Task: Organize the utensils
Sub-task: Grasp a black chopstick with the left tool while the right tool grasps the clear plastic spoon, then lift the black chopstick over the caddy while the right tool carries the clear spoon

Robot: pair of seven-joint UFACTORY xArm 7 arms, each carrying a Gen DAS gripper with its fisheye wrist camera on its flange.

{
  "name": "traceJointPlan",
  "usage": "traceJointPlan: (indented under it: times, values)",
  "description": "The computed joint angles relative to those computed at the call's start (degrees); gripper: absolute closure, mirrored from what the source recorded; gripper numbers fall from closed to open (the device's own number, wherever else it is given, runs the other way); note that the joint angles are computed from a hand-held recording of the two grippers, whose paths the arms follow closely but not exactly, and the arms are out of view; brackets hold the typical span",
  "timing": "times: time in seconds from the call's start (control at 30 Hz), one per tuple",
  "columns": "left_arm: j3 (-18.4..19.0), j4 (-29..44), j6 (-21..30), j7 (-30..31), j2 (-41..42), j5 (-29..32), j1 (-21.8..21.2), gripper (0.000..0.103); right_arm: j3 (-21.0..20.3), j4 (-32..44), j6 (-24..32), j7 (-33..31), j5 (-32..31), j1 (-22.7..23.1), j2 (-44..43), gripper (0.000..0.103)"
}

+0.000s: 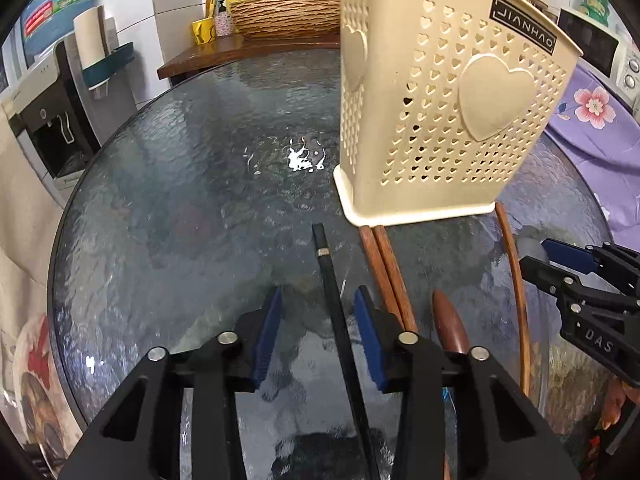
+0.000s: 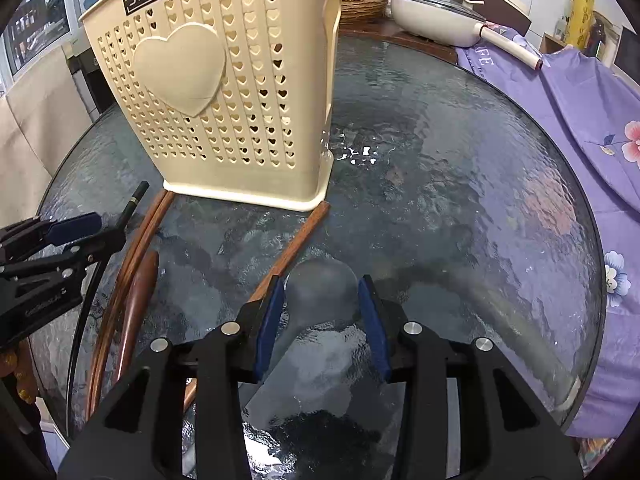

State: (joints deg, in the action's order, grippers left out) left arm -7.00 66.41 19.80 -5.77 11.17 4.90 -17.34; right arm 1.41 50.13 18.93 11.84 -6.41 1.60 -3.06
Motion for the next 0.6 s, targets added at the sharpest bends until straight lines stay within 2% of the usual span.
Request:
traceJointPlan:
  times: [0.13, 0.23, 0.37, 0.5, 0.6]
  values:
    - [-0.6, 1.4, 0.6, 1.2, 1.0, -0.9, -0.1, 0.084, 0.2, -0.7, -0.6, 1.1, -0.7, 0.0, -0.4, 0.065]
    - [-0.1, 1.9, 0.4, -0.2, 1.4, 0.5, -1.0, 0.094, 0.3, -1.3, -1.1, 1.6, -1.3, 0.1, -0.8, 0.065]
    - [-0.9, 1.7, -0.2, 0.9, 1.5, -2.1, -0.4, 0.094, -0.1, -2.0, -2.3, -0.6, 0.7, 0.2, -1.0, 0.065]
    - [-0.9, 1.4, -1.0, 1.1, 1.6, -2.8, -0.3, 0.095, -1.2, -3.3, -4.8, -6.5, 7.8, 0.8, -1.6, 0.065]
    - [-1.9, 1.3, -1.4, 2.7, 1.6, -6.0, 0.8, 0.095, -1.5, -4.4, -7.1, -8.4, 9.5, 0.6, -2.3, 0.065]
